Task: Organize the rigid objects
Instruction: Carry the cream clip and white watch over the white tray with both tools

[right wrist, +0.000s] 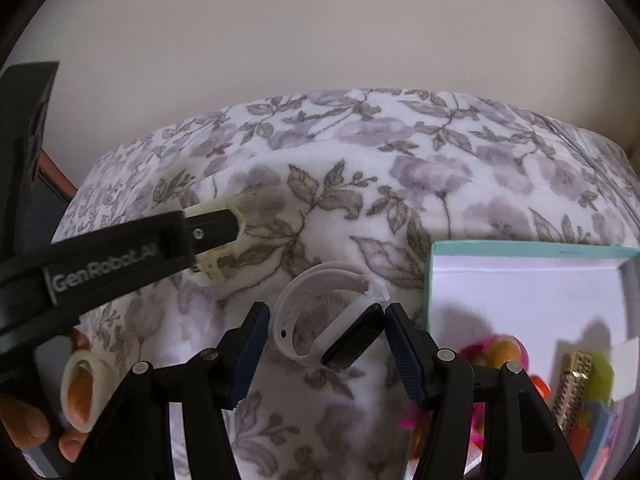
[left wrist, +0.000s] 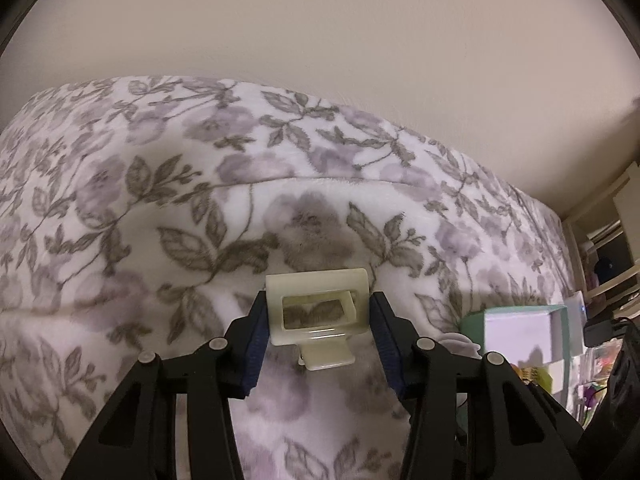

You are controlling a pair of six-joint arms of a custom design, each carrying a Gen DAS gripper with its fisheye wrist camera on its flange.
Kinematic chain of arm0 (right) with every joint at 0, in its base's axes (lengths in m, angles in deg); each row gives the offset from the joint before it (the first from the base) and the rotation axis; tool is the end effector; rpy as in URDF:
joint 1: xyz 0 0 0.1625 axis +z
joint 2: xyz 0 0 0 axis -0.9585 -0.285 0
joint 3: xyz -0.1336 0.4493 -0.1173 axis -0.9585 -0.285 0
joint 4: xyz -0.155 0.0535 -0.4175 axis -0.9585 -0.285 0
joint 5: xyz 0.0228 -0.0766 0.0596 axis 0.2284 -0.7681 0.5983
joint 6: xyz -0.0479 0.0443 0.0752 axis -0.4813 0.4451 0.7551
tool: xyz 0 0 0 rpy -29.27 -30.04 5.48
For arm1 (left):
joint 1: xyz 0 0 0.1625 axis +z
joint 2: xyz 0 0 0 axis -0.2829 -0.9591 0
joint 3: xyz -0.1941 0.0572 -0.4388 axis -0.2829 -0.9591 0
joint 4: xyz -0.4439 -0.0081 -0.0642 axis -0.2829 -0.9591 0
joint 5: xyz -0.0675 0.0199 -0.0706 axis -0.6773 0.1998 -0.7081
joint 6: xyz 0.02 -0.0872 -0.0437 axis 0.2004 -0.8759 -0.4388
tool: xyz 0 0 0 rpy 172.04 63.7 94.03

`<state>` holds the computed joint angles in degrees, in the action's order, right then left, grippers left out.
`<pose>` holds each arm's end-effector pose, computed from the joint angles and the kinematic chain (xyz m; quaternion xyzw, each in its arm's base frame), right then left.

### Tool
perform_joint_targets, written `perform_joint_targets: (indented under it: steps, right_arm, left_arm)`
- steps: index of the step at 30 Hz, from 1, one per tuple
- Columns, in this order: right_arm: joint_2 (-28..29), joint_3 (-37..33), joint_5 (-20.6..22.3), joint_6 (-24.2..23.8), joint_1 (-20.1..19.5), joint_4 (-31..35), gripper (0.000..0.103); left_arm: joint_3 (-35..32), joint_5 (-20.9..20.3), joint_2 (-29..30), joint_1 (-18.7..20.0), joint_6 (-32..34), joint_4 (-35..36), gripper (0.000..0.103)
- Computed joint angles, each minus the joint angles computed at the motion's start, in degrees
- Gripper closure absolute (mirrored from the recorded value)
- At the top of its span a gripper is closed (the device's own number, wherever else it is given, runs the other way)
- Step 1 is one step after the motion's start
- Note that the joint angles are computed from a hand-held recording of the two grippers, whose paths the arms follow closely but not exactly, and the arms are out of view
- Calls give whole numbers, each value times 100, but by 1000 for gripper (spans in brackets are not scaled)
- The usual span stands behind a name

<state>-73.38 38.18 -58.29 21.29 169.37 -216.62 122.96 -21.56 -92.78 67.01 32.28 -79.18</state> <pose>0.1420 -0.6803 0.2858 -0.0189 -0.9049 0.2886 0.3124 -0.4095 -0.7865 0.0383 0.1889 0.9467 -0.1492 0.2140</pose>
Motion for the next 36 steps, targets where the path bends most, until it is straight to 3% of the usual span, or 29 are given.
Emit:
perform_joint_targets:
  steps: [24, 36]
  right_arm:
    - [-1493, 1166, -1027, 798, 1035, 301, 40]
    - [-2288, 1929, -1366, 1429, 1092, 736, 40]
  left_arm:
    - [2244, 49, -1763, -943, -496, -818, 52]
    - [2860, -168, -1934, -1389, -443, -871, 52]
